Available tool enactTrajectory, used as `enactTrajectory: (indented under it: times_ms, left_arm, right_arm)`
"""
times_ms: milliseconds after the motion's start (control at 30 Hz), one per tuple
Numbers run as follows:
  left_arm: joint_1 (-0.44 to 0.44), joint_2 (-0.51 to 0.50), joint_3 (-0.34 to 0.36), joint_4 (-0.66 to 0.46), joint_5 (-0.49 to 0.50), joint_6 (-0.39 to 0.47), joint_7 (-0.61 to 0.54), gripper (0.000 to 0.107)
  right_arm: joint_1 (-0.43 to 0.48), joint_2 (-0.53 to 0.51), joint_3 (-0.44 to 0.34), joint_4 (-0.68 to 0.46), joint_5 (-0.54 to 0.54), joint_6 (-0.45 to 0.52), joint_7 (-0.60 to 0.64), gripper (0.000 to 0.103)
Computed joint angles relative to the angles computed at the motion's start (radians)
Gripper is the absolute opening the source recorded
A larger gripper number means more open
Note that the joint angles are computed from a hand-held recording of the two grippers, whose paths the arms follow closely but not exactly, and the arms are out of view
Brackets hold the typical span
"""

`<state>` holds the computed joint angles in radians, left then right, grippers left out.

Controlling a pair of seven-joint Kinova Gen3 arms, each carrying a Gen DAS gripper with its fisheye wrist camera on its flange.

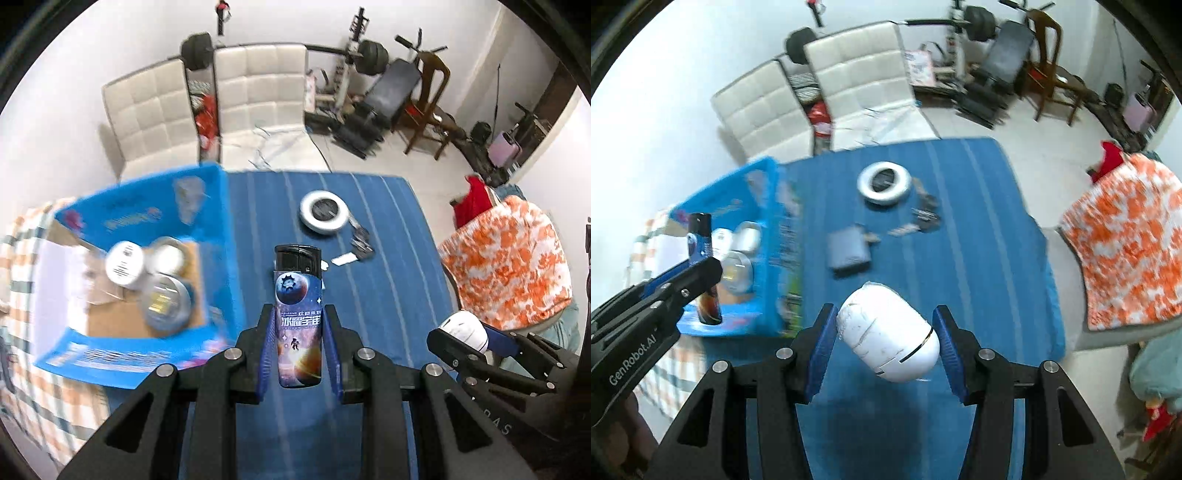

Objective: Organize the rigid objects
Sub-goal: 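Lift the cylinder and earbud case over the blue box with both tools, then lower both items onto the box floor and open both tools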

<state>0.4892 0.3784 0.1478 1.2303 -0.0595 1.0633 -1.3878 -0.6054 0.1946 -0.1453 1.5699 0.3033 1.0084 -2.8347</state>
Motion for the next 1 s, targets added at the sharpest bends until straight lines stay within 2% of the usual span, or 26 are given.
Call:
enactTrajectory:
  times_ms: [167,300,433,567,667,800,1000]
  left_arm:
    - [-0.079,-0.062,-0.02,0.019,0.015,0.014,-0.042,0.022]
    - [-0.157,-0.106,-0.037,0.031,0.033,0.036,-0.076,0.022]
    - [-0.232,-0.135,-0.053,0.037,0.054,0.048,-0.109,0.022]
    - [-0.302,-0.125,-0.064,0.022,0.087,0.063,-0.15,0.022]
    - [-0.356,-0.073,-0.07,-0.022,0.126,0.112,-0.199,0.022]
    - [-0.436,0.072,-0.066,-0.137,0.203,0.247,-0.245,0.022]
    - [-0.454,0.25,-0.072,-0.259,0.203,0.358,-0.257,0.022]
  right_arm:
    - [-0.062,0.087,-0.004,-0.168,0.032,0.019,0.015,0.056]
    - [-0.111,0.169,0.01,-0.321,0.028,0.057,0.074,0.056]
    - [-0.143,0.261,0.031,-0.467,-0.006,0.09,0.139,0.056]
    - [-0.138,0.355,0.044,-0.55,-0.082,0.057,0.181,0.056]
    - [-0.125,0.436,0.048,-0.604,-0.149,0.029,0.205,0.056]
    - [-0.097,0.539,0.049,-0.655,-0.237,-0.006,0.228,0.056]
    - [-0.092,0.672,0.061,-0.798,-0.304,0.055,0.244,0.056]
